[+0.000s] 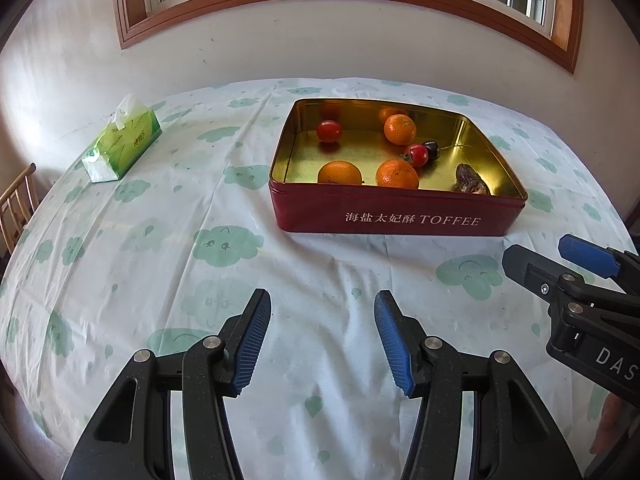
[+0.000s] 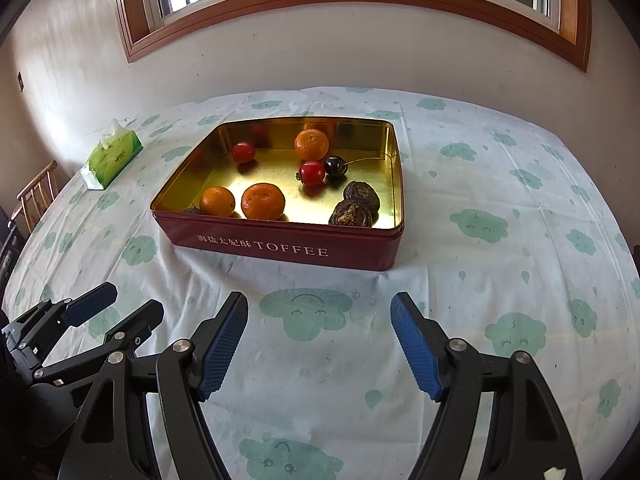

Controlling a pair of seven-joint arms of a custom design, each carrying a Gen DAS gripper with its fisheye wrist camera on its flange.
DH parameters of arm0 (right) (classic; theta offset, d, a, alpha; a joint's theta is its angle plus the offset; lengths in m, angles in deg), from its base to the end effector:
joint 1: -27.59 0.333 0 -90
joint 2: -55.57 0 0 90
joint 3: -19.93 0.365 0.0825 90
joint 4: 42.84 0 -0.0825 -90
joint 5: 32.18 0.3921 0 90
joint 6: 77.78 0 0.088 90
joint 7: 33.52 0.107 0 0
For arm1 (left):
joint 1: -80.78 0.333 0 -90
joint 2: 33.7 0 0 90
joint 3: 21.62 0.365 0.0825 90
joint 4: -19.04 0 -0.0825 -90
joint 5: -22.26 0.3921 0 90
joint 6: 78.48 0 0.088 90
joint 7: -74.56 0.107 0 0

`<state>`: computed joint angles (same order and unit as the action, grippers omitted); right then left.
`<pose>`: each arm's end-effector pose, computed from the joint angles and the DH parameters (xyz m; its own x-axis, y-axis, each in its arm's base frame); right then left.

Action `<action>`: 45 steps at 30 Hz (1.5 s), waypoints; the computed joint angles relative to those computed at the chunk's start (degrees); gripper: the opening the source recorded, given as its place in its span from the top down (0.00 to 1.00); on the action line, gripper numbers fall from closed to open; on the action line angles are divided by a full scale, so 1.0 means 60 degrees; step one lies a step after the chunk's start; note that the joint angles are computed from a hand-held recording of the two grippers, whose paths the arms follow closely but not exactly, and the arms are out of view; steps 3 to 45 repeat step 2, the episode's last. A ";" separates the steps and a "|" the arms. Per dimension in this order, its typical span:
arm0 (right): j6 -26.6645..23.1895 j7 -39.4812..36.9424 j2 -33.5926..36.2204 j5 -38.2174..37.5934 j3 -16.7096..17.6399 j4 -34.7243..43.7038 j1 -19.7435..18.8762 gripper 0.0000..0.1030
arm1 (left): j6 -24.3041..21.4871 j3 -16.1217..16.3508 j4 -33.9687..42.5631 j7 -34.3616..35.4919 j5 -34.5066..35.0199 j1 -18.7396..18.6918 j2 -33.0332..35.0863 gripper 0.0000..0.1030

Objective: Organize fruits

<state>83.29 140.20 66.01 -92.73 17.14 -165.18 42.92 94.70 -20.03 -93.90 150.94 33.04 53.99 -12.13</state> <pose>0.5787 0.1731 0.4004 -0.2841 -0.9579 -0.0428 -0.7184 0.2422 -0.6522 0.6112 -0.3052 0.3965 -0.3785 -0.9256 0.0044 -0.7220 0.2923 -0.6271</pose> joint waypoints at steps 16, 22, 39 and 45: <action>0.0005 -0.0016 -0.0001 0.0023 0.0001 -0.0003 -0.0001 0.31 | -0.0013 -0.0126 -0.0002 0.0110 -0.0083 0.0105 -0.0007 0.46; 0.0005 -0.0016 -0.0001 0.0023 0.0001 -0.0003 -0.0001 0.31 | -0.0013 -0.0126 -0.0002 0.0110 -0.0083 0.0105 -0.0007 0.46; 0.0005 -0.0016 -0.0001 0.0023 0.0001 -0.0003 -0.0001 0.31 | -0.0013 -0.0126 -0.0002 0.0110 -0.0083 0.0105 -0.0007 0.46; 0.0005 -0.0016 -0.0001 0.0023 0.0001 -0.0003 -0.0001 0.31 | -0.0013 -0.0126 -0.0002 0.0110 -0.0083 0.0105 -0.0007 0.46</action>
